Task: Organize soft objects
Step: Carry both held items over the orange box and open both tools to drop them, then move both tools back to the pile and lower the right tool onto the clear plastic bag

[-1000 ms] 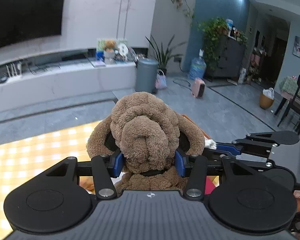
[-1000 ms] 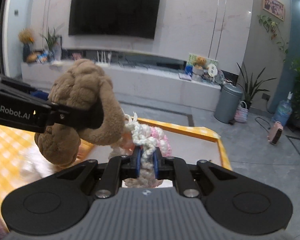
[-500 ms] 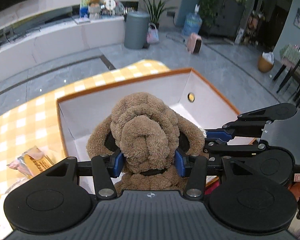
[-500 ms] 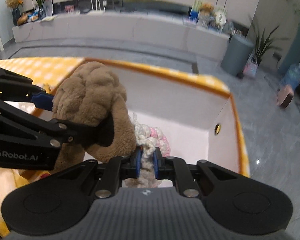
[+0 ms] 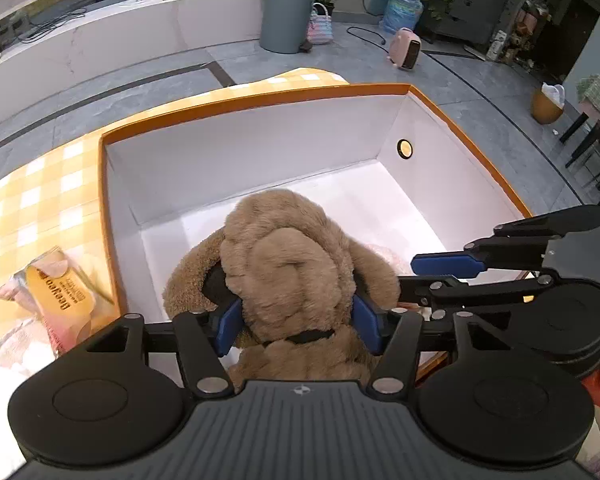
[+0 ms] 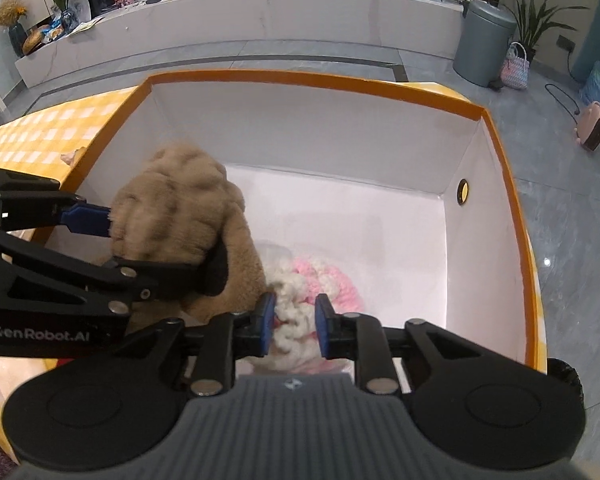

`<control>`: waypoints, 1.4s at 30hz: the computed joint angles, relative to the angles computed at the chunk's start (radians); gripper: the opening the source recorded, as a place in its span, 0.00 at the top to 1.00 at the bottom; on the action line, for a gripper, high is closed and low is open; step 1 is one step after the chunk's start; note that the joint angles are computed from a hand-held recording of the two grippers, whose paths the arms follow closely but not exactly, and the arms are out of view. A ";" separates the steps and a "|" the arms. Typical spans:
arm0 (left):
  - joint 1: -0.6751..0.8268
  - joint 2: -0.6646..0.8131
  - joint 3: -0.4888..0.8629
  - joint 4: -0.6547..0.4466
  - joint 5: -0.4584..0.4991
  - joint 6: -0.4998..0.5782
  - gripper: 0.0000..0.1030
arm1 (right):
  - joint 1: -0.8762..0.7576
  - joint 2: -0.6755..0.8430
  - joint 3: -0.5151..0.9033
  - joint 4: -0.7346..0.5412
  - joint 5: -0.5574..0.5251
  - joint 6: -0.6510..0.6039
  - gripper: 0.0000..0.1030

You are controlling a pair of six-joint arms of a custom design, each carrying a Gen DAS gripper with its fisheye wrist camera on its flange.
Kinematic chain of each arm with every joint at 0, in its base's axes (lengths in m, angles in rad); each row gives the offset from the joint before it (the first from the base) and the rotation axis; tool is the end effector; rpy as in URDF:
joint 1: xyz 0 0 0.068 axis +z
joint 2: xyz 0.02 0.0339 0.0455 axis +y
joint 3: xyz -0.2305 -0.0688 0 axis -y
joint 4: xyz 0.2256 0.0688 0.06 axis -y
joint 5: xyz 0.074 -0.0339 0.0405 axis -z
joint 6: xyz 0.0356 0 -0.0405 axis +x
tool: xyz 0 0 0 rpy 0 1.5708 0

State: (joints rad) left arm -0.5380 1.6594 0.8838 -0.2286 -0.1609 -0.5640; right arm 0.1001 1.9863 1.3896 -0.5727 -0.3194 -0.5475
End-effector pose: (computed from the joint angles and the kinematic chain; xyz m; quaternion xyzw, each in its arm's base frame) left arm 0.2623 -0.1499 0.1359 -0.0349 0.9567 -0.0801 0.2778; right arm 0.3725 0.0486 0.1480 -0.3379 0.9071 0.1083 0.2265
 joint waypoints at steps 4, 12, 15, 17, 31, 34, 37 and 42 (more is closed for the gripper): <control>-0.013 -0.077 -0.045 -0.004 -0.016 -0.022 0.23 | -0.004 -0.064 -0.062 0.031 0.005 0.006 0.65; -0.089 -0.259 -0.073 -0.095 -0.123 -0.051 0.21 | -0.040 -0.275 -0.191 0.046 -0.037 0.035 0.51; -0.143 -0.346 -0.082 -0.160 -0.189 -0.077 0.21 | -0.049 -0.397 -0.271 0.060 -0.058 0.054 0.48; -0.188 -0.367 -0.058 -0.204 -0.244 -0.103 0.21 | -0.056 -0.494 -0.338 0.069 -0.073 0.067 0.42; -0.688 -0.603 -0.105 -0.629 -0.704 -0.583 0.21 | -0.024 -1.234 -0.716 -0.096 -0.034 0.187 0.28; -0.815 -0.592 -0.122 -0.746 -0.765 -0.799 0.21 | -0.002 -1.371 -0.764 -0.171 -0.033 0.214 0.27; -0.931 -0.537 -0.116 -0.883 -0.793 -1.038 0.21 | 0.089 -1.503 -0.807 -0.234 0.025 0.278 0.26; -1.102 -0.431 -0.124 -1.064 -0.779 -1.412 0.21 | 0.320 -1.659 -0.860 -0.305 0.185 0.426 0.26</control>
State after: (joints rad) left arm -1.6400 1.2281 0.7595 -1.2927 -0.9396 -1.9755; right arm 0.4196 0.3270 0.5294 -0.8779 -0.1346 -0.1216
